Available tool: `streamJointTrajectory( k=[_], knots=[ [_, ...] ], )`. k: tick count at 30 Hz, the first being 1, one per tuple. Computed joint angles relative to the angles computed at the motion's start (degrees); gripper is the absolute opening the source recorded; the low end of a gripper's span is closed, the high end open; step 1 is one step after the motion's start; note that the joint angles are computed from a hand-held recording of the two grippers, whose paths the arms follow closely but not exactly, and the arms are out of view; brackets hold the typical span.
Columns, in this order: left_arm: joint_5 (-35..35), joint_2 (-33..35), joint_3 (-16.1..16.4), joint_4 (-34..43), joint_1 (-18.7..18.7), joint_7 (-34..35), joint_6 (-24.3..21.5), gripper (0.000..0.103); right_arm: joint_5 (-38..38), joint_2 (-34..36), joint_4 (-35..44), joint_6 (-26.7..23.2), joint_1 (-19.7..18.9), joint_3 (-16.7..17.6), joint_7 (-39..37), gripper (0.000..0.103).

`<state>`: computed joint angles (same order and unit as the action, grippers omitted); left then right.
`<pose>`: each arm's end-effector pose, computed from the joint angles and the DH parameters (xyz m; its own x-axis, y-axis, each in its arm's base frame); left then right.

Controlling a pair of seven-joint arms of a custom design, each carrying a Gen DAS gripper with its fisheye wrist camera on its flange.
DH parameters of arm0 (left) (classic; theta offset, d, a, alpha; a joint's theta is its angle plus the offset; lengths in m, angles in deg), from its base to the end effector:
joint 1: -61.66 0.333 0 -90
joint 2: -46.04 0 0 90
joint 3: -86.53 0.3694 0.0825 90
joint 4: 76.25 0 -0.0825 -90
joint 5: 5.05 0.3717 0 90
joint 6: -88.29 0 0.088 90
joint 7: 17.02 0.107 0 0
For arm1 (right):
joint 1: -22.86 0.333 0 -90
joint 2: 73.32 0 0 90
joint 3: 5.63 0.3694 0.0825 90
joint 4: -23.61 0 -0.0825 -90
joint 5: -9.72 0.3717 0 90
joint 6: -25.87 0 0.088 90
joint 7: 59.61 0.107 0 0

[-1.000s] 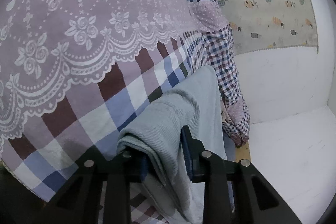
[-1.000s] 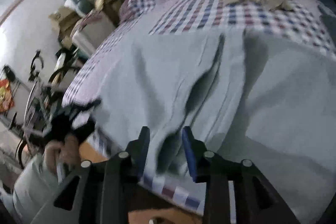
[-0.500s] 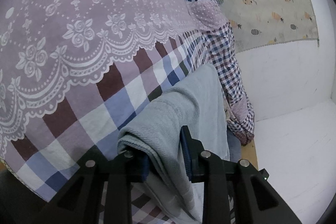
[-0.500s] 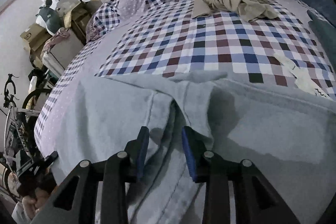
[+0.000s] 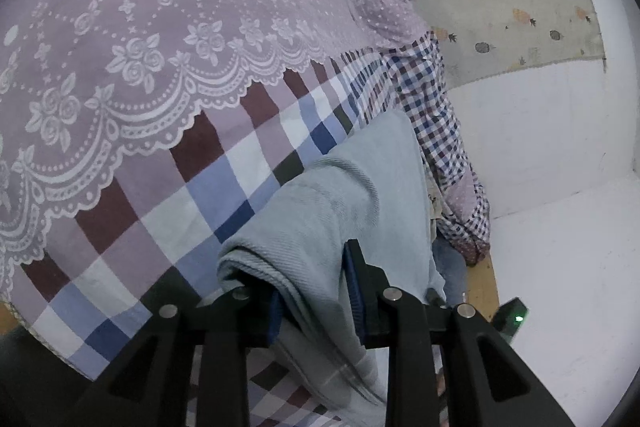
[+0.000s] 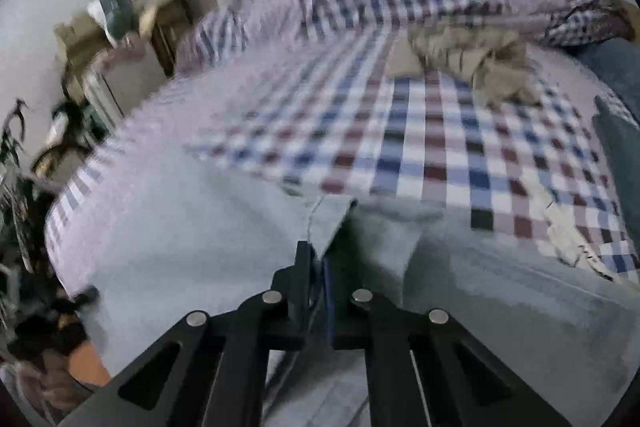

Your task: Fold clothes

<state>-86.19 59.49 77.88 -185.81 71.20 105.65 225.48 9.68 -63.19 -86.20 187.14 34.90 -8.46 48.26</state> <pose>0.6377 0.0091 0.4652 0.1197 -0.4887 0.8642 -0.8109 -0.5503 -0.1989 0.6374 0.1058 0.5460 -0.0737 -0.9783 -0.1938 -0.7537 0.1819 -0.6315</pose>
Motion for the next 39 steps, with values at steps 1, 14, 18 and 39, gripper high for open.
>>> streamJointTrajectory(
  k=[1,14,18,39],
  knots=[
    [0.41,-0.14,0.06,-0.1,-0.04,-0.3,0.1,0.029,-0.02,0.66,0.55,-1.26,-0.23,0.0,-0.68,0.007],
    [-0.34,-7.92,0.98,-6.58,-2.84,4.78,10.64,0.058,-9.66,-7.55,-13.56,12.58,1.48,3.07,8.85,0.036],
    [-7.91,-11.35,1.65,-8.98,-4.64,13.79,12.53,0.075,1.49,-5.25,-12.85,7.53,1.36,5.03,-1.19,0.036],
    [7.28,-20.35,-3.7,-13.79,-24.8,33.26,17.06,0.086,40.49,-42.0,-43.91,21.75,-18.31,8.41,-20.17,0.053]
  ],
)
